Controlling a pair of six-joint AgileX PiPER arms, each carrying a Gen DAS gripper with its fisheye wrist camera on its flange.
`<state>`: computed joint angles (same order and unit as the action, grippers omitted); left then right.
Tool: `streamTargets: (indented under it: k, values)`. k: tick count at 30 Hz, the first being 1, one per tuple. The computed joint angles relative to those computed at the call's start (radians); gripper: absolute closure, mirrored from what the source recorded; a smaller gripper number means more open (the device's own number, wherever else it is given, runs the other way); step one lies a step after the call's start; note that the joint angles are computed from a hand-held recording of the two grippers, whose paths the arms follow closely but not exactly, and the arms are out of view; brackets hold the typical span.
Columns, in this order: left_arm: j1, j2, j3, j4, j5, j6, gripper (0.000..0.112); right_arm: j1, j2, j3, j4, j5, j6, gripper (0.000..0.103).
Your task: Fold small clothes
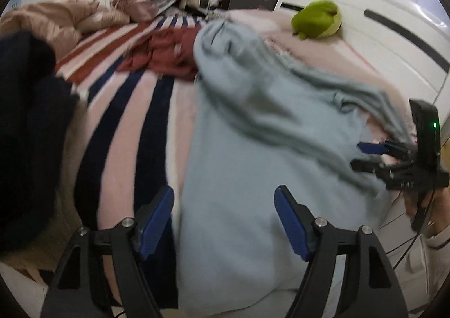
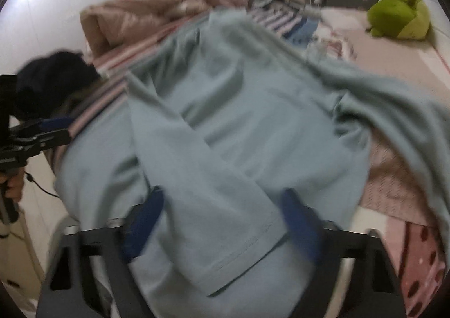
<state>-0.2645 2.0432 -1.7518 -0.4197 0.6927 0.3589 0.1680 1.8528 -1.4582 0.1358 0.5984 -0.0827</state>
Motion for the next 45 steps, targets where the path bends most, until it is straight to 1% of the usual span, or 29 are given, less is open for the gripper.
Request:
streamTargets:
  k: [1, 2, 3, 4, 5, 6, 9, 12, 14, 16, 17, 18, 19, 20, 21, 23, 25, 26, 28, 29, 30, 31, 32, 34, 36, 37, 42, 44, 45]
  values:
    - [-0.001, 0.01, 0.004, 0.004, 0.001, -0.006, 0.067, 0.009, 0.003, 0.002, -0.028, -0.003, 0.024, 0.049]
    - [-0.002, 0.019, 0.008, 0.005, 0.004, -0.014, 0.076, 0.02, -0.005, 0.018, -0.065, -0.016, 0.063, 0.057]
    - [-0.008, 0.012, 0.033, 0.008, -0.015, -0.018, 0.087, 0.027, -0.013, 0.025, -0.085, -0.019, 0.091, 0.071]
    - [-0.011, -0.006, 0.066, -0.004, -0.033, -0.002, 0.099, 0.031, -0.022, 0.033, -0.1, -0.022, 0.113, 0.078]
    - [-0.016, -0.007, 0.074, -0.013, -0.029, 0.015, 0.105, 0.035, -0.033, 0.044, -0.108, -0.028, 0.125, 0.089]
    - [-0.019, -0.021, 0.092, 0.002, -0.042, 0.009, 0.109, 0.036, -0.042, 0.052, -0.112, -0.03, 0.13, 0.096]
    - [-0.026, -0.065, 0.146, 0.018, -0.085, -0.009, 0.111, 0.06, -0.073, 0.073, -0.241, -0.032, 0.234, 0.099]
    - [0.002, -0.14, 0.218, -0.089, -0.105, 0.055, 0.111, 0.068, -0.127, 0.111, -0.365, -0.044, 0.353, 0.101]
    - [0.011, -0.184, 0.245, -0.105, -0.099, 0.061, 0.111, 0.038, -0.166, 0.139, -0.292, -0.066, 0.292, 0.1]
    - [0.032, -0.228, 0.293, -0.147, -0.088, 0.096, 0.111, 0.01, -0.176, 0.135, -0.213, -0.046, 0.199, 0.1]
    - [0.037, -0.235, 0.302, -0.158, -0.081, 0.102, 0.111, 0.001, -0.166, 0.122, -0.196, -0.021, 0.165, 0.094]
    - [0.041, -0.245, 0.318, -0.165, -0.075, 0.107, 0.111, -0.006, -0.153, 0.113, -0.178, -0.003, 0.133, 0.077]
    - [0.041, -0.255, 0.336, -0.159, -0.077, 0.102, 0.111, -0.016, -0.14, 0.109, -0.147, 0.003, 0.1, 0.065]
    - [0.041, -0.264, 0.353, -0.149, -0.079, 0.093, 0.111, -0.032, -0.129, 0.114, -0.095, -0.003, 0.064, 0.049]
    - [0.039, -0.273, 0.371, -0.134, -0.084, 0.078, 0.112, -0.046, -0.121, 0.12, -0.04, -0.004, 0.027, 0.046]
    - [0.04, -0.278, 0.389, -0.077, -0.091, 0.024, 0.112, -0.069, -0.1, 0.124, 0.041, 0.0, -0.014, 0.046]
    - [0.061, -0.285, 0.411, -0.092, -0.08, 0.026, 0.112, -0.072, -0.105, 0.151, 0.089, -0.035, -0.039, 0.045]
    - [0.065, -0.288, 0.417, -0.091, -0.075, 0.027, 0.112, -0.074, -0.107, 0.158, 0.113, -0.041, -0.059, 0.047]
    - [0.06, -0.296, 0.423, -0.044, -0.087, -0.002, 0.112, -0.079, -0.104, 0.155, 0.159, -0.035, -0.102, 0.063]
    - [0.059, -0.301, 0.423, -0.043, -0.09, 0.0, 0.112, -0.075, -0.106, 0.156, 0.153, -0.042, -0.099, 0.074]
    - [0.058, -0.302, 0.418, -0.051, -0.09, 0.008, 0.106, -0.067, -0.111, 0.16, 0.13, -0.057, -0.079, 0.085]
    - [0.054, -0.303, 0.408, -0.05, -0.094, 0.004, 0.094, -0.06, -0.114, 0.159, 0.131, -0.066, -0.074, 0.092]
    - [0.048, -0.302, 0.396, -0.052, -0.1, 0.002, 0.089, -0.065, -0.12, 0.164, 0.157, -0.077, -0.087, 0.1]
    - [0.039, -0.294, 0.366, -0.067, -0.1, 0.013, 0.084, -0.055, -0.144, 0.189, 0.088, -0.131, -0.002, 0.101]
    - [0.027, -0.278, 0.322, -0.083, -0.093, 0.027, 0.081, -0.043, -0.164, 0.191, -0.049, -0.157, 0.146, 0.102]
    - [0.024, -0.273, 0.308, -0.09, -0.091, 0.035, 0.077, -0.046, -0.174, 0.196, -0.064, -0.163, 0.173, 0.102]
    - [-0.002, -0.224, 0.207, -0.091, -0.083, 0.052, 0.067, -0.074, -0.249, 0.259, -0.051, -0.171, 0.175, 0.103]
    - [-0.008, -0.199, 0.164, -0.084, -0.066, 0.049, 0.067, -0.092, -0.255, 0.278, 0.045, -0.173, 0.081, 0.102]
    - [-0.01, -0.189, 0.147, -0.089, -0.057, 0.052, 0.066, -0.108, -0.234, 0.262, 0.096, -0.146, 0.038, 0.102]
